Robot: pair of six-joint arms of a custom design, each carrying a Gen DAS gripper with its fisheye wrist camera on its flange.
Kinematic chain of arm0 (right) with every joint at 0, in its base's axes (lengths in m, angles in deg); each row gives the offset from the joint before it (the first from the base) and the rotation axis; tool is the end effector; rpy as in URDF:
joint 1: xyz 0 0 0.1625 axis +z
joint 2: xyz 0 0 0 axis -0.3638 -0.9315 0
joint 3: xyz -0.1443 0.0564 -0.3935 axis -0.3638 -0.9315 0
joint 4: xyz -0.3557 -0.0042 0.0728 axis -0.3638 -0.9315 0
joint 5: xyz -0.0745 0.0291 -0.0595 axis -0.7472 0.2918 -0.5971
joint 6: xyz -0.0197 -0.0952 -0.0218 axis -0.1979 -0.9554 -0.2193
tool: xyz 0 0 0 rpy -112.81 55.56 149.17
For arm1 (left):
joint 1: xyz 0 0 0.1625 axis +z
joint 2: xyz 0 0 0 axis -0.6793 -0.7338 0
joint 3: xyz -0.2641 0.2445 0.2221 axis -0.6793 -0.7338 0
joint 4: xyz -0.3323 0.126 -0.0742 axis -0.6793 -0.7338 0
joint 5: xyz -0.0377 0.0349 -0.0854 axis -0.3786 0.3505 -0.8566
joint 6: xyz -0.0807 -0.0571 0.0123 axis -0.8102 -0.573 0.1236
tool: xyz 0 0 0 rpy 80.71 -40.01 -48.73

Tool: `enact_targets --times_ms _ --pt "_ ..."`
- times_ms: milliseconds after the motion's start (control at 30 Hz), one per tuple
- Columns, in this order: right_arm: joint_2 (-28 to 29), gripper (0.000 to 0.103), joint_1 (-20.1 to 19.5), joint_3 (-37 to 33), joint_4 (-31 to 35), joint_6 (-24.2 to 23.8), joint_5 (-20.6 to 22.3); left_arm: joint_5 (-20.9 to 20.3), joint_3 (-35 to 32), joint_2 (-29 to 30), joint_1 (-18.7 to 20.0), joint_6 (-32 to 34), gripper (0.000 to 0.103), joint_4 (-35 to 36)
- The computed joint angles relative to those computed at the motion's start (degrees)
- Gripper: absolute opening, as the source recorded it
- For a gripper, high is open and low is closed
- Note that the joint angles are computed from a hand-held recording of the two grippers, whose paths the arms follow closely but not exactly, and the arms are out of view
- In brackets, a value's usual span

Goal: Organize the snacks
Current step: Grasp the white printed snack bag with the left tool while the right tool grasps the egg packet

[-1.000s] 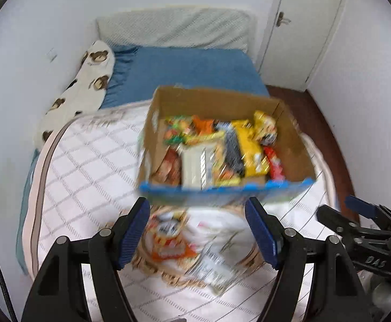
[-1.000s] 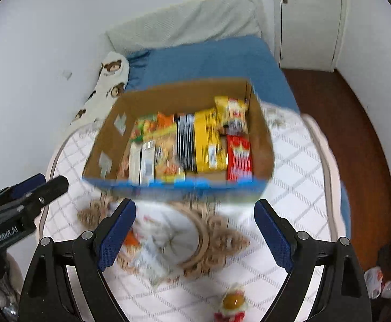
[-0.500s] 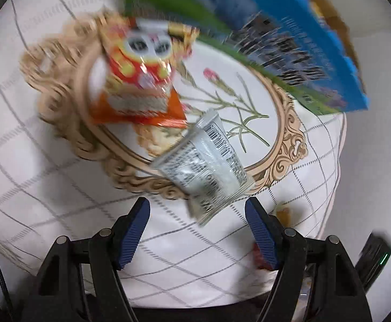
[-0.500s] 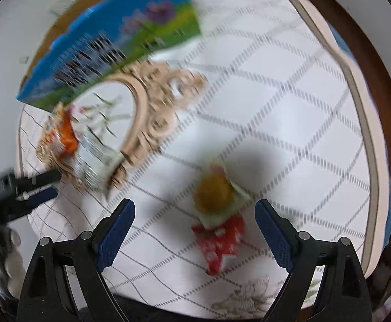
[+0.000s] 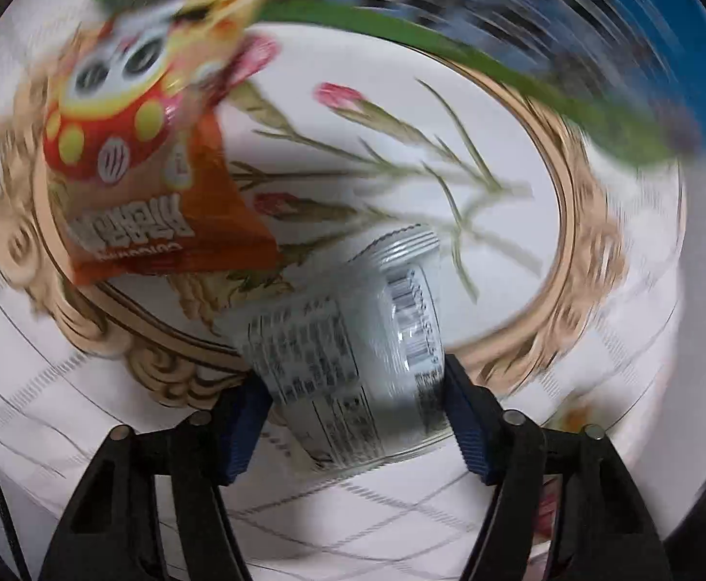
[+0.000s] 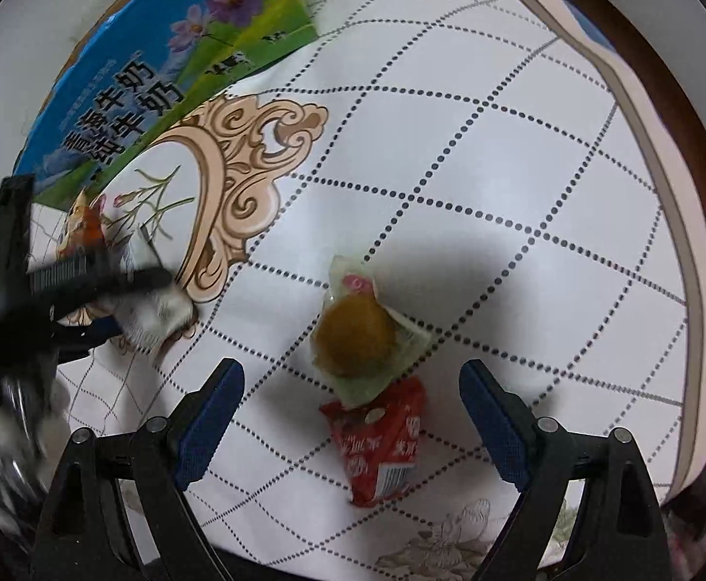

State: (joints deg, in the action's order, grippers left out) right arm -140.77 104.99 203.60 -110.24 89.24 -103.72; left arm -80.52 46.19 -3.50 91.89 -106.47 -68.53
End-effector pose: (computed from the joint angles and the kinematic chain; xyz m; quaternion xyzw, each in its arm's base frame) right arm 0.0330 -0.4648 0.2386 -0.2362 -0.9335 0.1185 0.2424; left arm -0.2433 -0.5447 -0.0029 0.0996 0.9352 0.0985 0.3251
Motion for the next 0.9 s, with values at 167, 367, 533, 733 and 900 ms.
enact_targets --times_ms 167,367,533,733,900 --pt "2.60 0.073 -1.49 -0.67 -1.20 -1.84 0.79 2.73 5.23 -1.97 -2.01 5.14 0.063 0.98" --pt "7.22 0.072 -0.22 -3.55 -1.08 -4.35 -2.77 0.57 5.23 -1.41 -0.83 3.28 0.067 -1.14" --pt "9.59 0.072 0.45 -6.07 1.12 -4.84 -4.57 1.58 3.64 -0.10 -0.14 2.34 0.068 -1.76" --pt "11.20 0.063 1.25 -5.10 -2.26 -8.17 -7.48 5.04 7.67 -1.93 -3.00 2.11 0.051 -4.91" --pt "10.52 0.062 2.88 -3.77 -4.26 -8.56 -6.06 4.09 6.24 -2.16 -4.47 1.90 0.045 -3.24"
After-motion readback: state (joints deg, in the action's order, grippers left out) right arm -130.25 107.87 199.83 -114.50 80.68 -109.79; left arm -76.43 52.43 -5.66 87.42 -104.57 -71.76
